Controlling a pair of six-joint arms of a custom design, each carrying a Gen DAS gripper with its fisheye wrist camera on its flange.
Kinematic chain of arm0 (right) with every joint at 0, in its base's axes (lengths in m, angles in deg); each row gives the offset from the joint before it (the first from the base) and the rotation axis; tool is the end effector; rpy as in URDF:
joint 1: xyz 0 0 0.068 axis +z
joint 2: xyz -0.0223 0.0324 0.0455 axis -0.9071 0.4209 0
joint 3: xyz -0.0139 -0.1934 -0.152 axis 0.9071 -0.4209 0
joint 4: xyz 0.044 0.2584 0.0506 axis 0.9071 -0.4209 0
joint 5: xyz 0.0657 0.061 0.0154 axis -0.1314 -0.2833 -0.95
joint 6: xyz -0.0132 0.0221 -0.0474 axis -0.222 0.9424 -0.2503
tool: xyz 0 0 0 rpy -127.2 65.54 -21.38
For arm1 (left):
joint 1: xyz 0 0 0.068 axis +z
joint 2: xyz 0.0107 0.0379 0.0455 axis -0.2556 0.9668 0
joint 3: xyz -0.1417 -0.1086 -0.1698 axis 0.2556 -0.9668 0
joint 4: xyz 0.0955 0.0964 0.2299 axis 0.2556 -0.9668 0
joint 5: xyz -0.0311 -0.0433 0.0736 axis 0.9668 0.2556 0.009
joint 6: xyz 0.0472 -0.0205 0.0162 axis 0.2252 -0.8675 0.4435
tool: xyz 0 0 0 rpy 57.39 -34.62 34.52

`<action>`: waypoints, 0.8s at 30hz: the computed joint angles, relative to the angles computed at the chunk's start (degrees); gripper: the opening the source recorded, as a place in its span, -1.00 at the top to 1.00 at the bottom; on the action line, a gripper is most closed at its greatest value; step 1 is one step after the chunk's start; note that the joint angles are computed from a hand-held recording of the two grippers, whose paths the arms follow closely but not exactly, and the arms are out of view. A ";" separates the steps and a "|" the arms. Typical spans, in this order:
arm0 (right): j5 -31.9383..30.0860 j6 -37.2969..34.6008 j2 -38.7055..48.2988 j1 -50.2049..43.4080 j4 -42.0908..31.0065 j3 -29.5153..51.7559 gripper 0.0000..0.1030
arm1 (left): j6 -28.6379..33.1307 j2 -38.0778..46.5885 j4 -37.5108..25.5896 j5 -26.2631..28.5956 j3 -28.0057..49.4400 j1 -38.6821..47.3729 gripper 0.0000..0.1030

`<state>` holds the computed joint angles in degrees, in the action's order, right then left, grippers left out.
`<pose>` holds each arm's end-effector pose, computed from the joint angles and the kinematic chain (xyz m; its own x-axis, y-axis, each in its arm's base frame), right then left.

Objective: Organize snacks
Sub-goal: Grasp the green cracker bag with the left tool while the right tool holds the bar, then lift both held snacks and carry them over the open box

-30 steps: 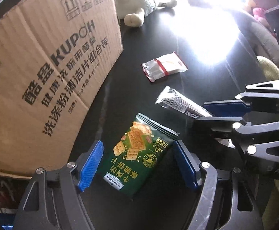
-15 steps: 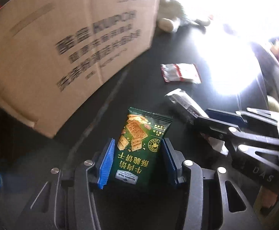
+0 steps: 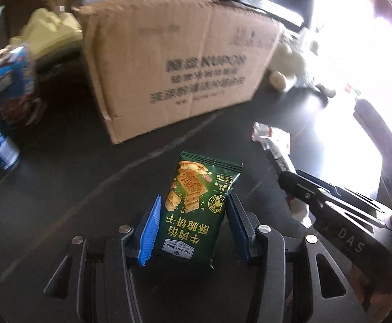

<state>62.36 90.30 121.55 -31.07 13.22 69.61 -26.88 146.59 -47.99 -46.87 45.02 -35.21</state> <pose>0.2067 0.1210 0.0907 -0.6205 0.5160 -0.5905 0.4387 0.8526 0.2840 0.2976 -0.1216 0.0926 -0.6892 0.4665 -0.5545 0.6283 0.7658 -0.1366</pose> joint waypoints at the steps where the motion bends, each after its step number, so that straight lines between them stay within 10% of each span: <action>1: 0.15 -0.42 -0.76 0.17 -0.26 -0.12 0.61 | -0.50 -2.31 -0.59 0.06 -1.25 1.02 0.07; 24: -1.09 -13.24 -24.70 -2.73 -13.87 2.22 0.61 | -9.99 -27.96 -8.63 -5.76 -2.99 -2.41 0.07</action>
